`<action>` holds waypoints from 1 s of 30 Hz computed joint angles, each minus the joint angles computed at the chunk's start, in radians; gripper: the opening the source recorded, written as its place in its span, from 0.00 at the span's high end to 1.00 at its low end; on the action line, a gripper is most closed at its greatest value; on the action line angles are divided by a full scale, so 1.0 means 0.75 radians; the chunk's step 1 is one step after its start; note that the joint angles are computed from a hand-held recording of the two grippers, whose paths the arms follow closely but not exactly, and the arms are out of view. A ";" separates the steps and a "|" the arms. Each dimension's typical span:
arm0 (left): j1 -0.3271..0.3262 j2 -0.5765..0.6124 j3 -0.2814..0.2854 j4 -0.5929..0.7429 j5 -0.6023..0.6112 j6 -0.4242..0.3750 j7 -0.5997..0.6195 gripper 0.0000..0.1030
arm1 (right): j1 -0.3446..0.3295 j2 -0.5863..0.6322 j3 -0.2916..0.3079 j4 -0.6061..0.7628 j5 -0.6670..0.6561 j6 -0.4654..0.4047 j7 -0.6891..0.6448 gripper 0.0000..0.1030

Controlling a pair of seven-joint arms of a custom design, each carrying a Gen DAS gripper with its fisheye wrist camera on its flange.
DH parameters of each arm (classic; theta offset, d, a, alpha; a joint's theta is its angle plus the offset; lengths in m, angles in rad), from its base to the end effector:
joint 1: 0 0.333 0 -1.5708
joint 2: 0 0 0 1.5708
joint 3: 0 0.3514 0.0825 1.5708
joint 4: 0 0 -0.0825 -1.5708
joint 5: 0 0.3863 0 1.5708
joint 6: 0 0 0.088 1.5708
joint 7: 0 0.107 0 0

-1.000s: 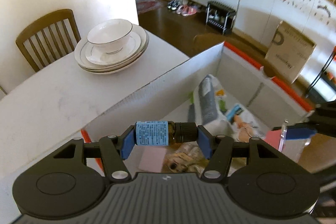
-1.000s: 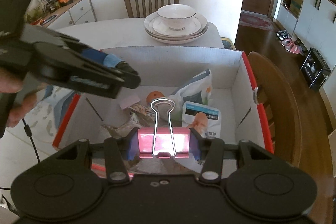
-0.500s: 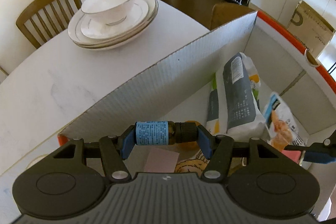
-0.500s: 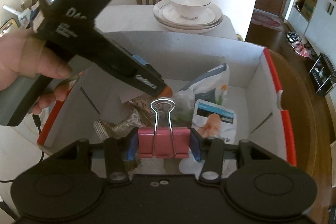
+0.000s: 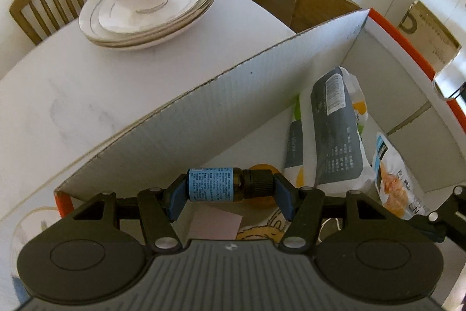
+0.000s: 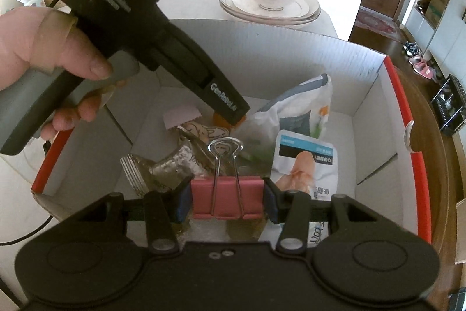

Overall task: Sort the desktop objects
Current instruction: 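Open the right tool to drop the binder clip while the left tool releases the bottle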

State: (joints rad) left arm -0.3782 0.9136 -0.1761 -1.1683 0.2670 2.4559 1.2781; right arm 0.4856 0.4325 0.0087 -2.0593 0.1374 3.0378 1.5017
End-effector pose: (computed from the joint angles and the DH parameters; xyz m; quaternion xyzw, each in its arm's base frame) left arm 0.7293 -0.3903 0.3044 -0.5658 0.8008 -0.1652 0.1063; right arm 0.5789 0.2996 0.3136 -0.8101 0.5203 -0.1231 0.2406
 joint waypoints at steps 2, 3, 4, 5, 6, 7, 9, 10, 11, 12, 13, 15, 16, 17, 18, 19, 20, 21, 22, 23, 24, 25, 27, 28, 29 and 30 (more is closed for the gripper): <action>0.005 -0.003 -0.002 -0.010 -0.005 0.010 -0.004 0.40 | 0.002 0.000 -0.003 -0.001 -0.002 -0.003 -0.001 0.53; 0.010 -0.005 -0.006 -0.015 -0.010 0.014 -0.002 0.39 | 0.007 0.000 -0.009 -0.002 -0.005 -0.004 0.002 0.53; 0.012 -0.010 -0.006 -0.026 -0.011 0.021 -0.004 0.39 | 0.004 -0.001 -0.005 -0.004 -0.003 -0.005 0.001 0.53; 0.011 -0.015 -0.002 -0.034 -0.008 0.029 -0.008 0.39 | 0.005 0.000 -0.004 -0.005 -0.002 -0.005 0.003 0.53; 0.010 -0.021 0.002 -0.046 -0.003 0.042 -0.011 0.39 | 0.009 -0.002 -0.008 -0.009 -0.004 -0.003 0.006 0.53; 0.015 -0.024 -0.003 -0.057 -0.003 0.057 -0.004 0.39 | 0.013 -0.001 -0.012 -0.009 -0.006 -0.002 0.009 0.53; 0.017 -0.036 -0.001 -0.078 0.002 0.084 -0.007 0.39 | 0.018 -0.001 -0.016 -0.008 -0.009 -0.002 0.015 0.53; 0.019 -0.040 -0.002 -0.085 0.002 0.095 -0.011 0.39 | 0.017 0.000 -0.015 -0.007 -0.010 -0.003 0.016 0.53; 0.023 -0.048 -0.004 -0.098 0.001 0.109 -0.013 0.39 | 0.019 0.000 -0.017 -0.008 -0.012 -0.002 0.017 0.52; 0.026 -0.056 -0.006 -0.111 0.001 0.122 -0.014 0.39 | 0.022 -0.003 -0.020 -0.012 -0.014 0.001 0.020 0.51; 0.029 -0.068 -0.007 -0.129 0.003 0.140 -0.015 0.39 | 0.023 -0.008 -0.022 -0.016 -0.016 0.003 0.021 0.50; 0.031 -0.091 -0.005 -0.163 0.011 0.173 -0.018 0.39 | 0.022 -0.017 -0.021 -0.028 -0.017 0.013 0.021 0.47; 0.030 -0.105 -0.003 -0.185 0.017 0.192 -0.023 0.39 | 0.024 -0.022 -0.023 -0.036 -0.018 0.019 0.022 0.45; 0.028 -0.123 0.002 -0.209 0.025 0.210 -0.031 0.38 | 0.032 -0.025 -0.030 -0.041 -0.021 0.023 0.029 0.45; 0.025 -0.133 0.007 -0.221 0.033 0.222 -0.039 0.36 | 0.037 -0.031 -0.034 -0.048 -0.023 0.027 0.033 0.44; 0.023 -0.148 0.011 -0.244 0.041 0.243 -0.049 0.35 | 0.043 -0.038 -0.040 -0.056 -0.025 0.031 0.039 0.43; 0.025 -0.163 0.012 -0.269 0.048 0.267 -0.056 0.33 | 0.044 -0.045 -0.041 -0.065 -0.025 0.036 0.043 0.42; 0.025 -0.177 0.013 -0.290 0.056 0.285 -0.064 0.33 | 0.051 -0.061 -0.044 -0.086 -0.025 0.045 0.051 0.41; 0.026 -0.194 0.015 -0.316 0.062 0.306 -0.072 0.33 | 0.051 -0.071 -0.042 -0.097 -0.023 0.051 0.055 0.40; 0.027 -0.211 0.018 -0.342 0.069 0.326 -0.084 0.33 | 0.046 -0.080 -0.038 -0.103 -0.021 0.055 0.055 0.39; 0.025 -0.226 0.022 -0.364 0.075 0.341 -0.100 0.33 | 0.048 -0.092 -0.039 -0.117 -0.020 0.065 0.059 0.38; 0.029 -0.240 0.020 -0.386 0.078 0.358 -0.110 0.33 | 0.038 -0.102 -0.032 -0.122 -0.017 0.066 0.055 0.38; 0.031 -0.277 0.024 -0.440 0.090 0.396 -0.134 0.33 | 0.015 -0.121 -0.006 -0.139 -0.003 0.077 0.043 0.38; 0.031 -0.294 0.026 -0.466 0.099 0.415 -0.145 0.33 | 0.009 -0.136 0.002 -0.155 0.004 0.089 0.038 0.36; 0.033 -0.311 0.026 -0.492 0.105 0.434 -0.154 0.32 | 0.005 -0.148 0.008 -0.169 0.010 0.101 0.035 0.35; 0.036 -0.330 0.024 -0.518 0.110 0.452 -0.163 0.32 | 0.001 -0.156 0.014 -0.173 0.016 0.106 0.032 0.33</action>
State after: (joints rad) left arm -0.3514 0.6665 -0.1578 -1.5570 0.3492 2.7950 1.1556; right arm 0.4866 0.3154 0.0193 -2.1892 0.1495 3.1173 1.5255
